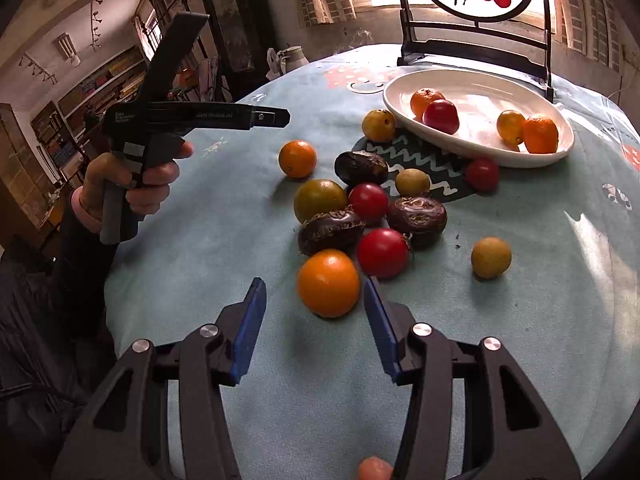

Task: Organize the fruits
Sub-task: 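Place an orange on the plate with left gripper while right places another orange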

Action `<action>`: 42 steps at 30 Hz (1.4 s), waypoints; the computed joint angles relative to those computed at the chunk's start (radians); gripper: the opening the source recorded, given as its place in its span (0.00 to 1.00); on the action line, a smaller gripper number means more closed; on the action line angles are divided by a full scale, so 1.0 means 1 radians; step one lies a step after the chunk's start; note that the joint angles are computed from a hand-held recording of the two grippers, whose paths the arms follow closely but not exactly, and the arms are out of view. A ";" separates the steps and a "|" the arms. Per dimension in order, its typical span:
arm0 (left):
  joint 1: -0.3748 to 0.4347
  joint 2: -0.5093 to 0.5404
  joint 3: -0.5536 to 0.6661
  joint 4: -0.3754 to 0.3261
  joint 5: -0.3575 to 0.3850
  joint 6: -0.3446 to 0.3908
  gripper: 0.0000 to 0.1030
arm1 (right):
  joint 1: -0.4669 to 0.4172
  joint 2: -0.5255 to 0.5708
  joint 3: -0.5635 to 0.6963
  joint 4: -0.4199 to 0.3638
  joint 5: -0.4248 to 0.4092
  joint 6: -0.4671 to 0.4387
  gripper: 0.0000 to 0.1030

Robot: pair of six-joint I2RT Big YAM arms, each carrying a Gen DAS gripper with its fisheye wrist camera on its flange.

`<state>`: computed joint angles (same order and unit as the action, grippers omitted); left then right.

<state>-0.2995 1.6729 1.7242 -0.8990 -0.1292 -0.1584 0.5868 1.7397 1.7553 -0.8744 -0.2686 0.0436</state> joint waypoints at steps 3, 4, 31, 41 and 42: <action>-0.003 -0.006 -0.010 0.005 0.000 0.007 0.93 | 0.008 0.023 0.028 -0.031 0.029 -0.003 0.50; -0.002 -0.007 -0.011 0.005 0.002 0.005 0.93 | 0.009 0.029 0.036 -0.040 0.033 -0.003 0.50; 0.010 0.017 -0.002 -0.016 0.077 0.018 0.93 | -0.053 -0.023 -0.059 0.103 -0.120 0.132 0.36; -0.035 0.009 -0.029 0.032 0.134 0.141 0.86 | -0.080 -0.038 -0.087 0.158 -0.183 0.205 0.36; -0.040 0.010 -0.030 0.036 0.137 0.150 0.83 | -0.081 -0.039 -0.090 0.162 -0.187 0.208 0.36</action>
